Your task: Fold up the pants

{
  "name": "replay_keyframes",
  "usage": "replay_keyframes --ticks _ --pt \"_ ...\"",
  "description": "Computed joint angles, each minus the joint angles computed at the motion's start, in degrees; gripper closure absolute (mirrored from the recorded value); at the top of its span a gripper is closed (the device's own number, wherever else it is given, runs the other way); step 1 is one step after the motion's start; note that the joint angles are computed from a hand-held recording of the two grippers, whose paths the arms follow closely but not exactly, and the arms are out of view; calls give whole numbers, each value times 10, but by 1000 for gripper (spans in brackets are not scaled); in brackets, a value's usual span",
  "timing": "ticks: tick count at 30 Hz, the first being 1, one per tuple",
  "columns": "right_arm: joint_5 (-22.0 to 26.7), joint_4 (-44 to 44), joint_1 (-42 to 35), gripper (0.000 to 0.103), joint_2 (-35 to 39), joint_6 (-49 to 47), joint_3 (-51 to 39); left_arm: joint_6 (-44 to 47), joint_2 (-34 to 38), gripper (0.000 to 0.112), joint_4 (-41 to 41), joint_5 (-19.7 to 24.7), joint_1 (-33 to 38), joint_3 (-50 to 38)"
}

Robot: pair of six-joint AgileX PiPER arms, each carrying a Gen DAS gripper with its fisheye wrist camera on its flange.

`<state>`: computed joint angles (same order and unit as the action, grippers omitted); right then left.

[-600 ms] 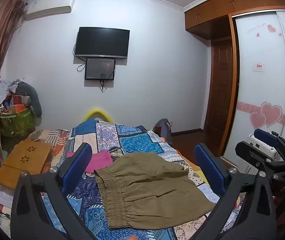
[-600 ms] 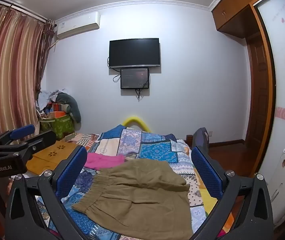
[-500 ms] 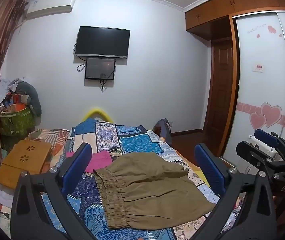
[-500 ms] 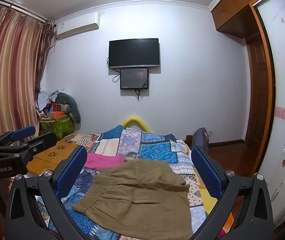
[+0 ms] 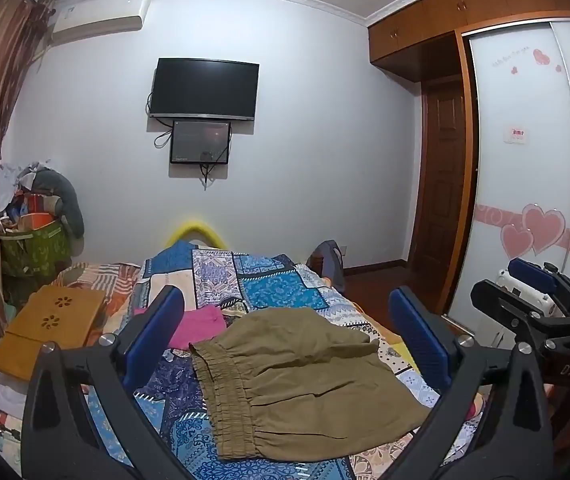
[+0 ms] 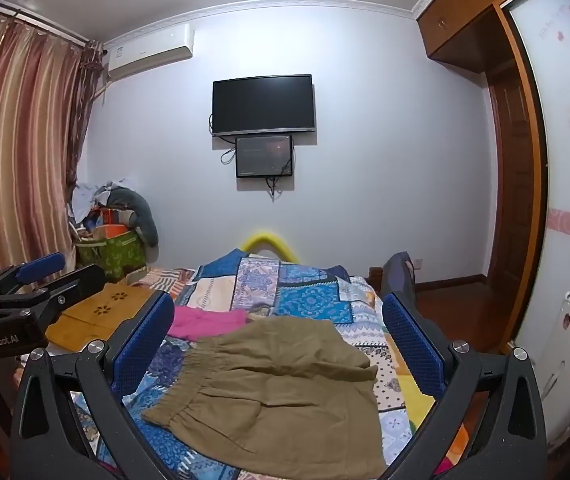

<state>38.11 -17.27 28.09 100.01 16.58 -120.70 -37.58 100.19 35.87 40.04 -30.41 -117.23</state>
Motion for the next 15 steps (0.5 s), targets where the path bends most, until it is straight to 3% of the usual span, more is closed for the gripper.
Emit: replay_keyframes --ticks 15 --pt "-1 -3 0 0 -3 6 4 6 -1 9 6 1 -7 -1"
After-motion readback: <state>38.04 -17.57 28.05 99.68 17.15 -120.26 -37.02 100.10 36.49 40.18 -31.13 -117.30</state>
